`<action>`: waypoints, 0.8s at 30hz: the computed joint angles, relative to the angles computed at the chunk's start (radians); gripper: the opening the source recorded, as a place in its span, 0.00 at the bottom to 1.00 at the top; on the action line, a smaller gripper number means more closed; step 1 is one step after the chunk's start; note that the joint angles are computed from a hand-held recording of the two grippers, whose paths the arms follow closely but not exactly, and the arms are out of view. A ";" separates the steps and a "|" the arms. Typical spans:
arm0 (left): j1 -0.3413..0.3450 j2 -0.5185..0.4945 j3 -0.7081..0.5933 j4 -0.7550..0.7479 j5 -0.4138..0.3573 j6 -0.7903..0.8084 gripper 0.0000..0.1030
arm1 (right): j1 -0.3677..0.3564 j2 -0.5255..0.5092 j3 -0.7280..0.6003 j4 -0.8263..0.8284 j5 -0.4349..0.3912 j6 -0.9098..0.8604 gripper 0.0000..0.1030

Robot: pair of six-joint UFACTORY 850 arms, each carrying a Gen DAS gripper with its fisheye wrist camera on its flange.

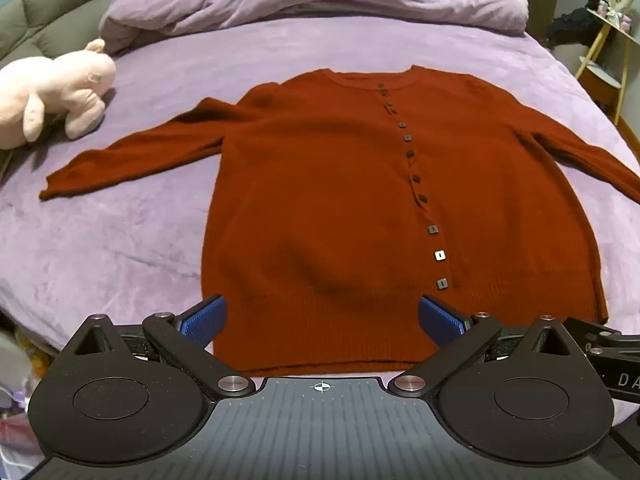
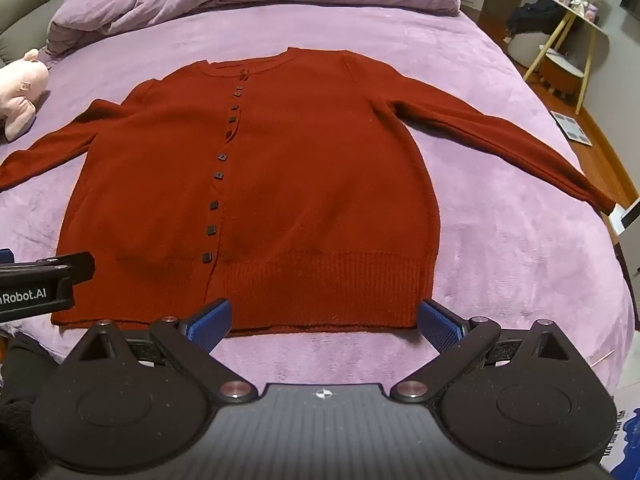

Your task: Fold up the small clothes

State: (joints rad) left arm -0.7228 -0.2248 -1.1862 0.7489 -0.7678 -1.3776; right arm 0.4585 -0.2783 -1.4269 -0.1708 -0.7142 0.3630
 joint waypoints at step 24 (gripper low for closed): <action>-0.004 -0.002 0.005 -0.035 -0.001 0.019 1.00 | -0.001 -0.001 0.009 0.011 -0.009 -0.013 0.96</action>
State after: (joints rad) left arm -0.7266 -0.2268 -1.1811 0.7143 -0.7687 -1.3581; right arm 0.4578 -0.2791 -1.4177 -0.1602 -0.7236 0.3498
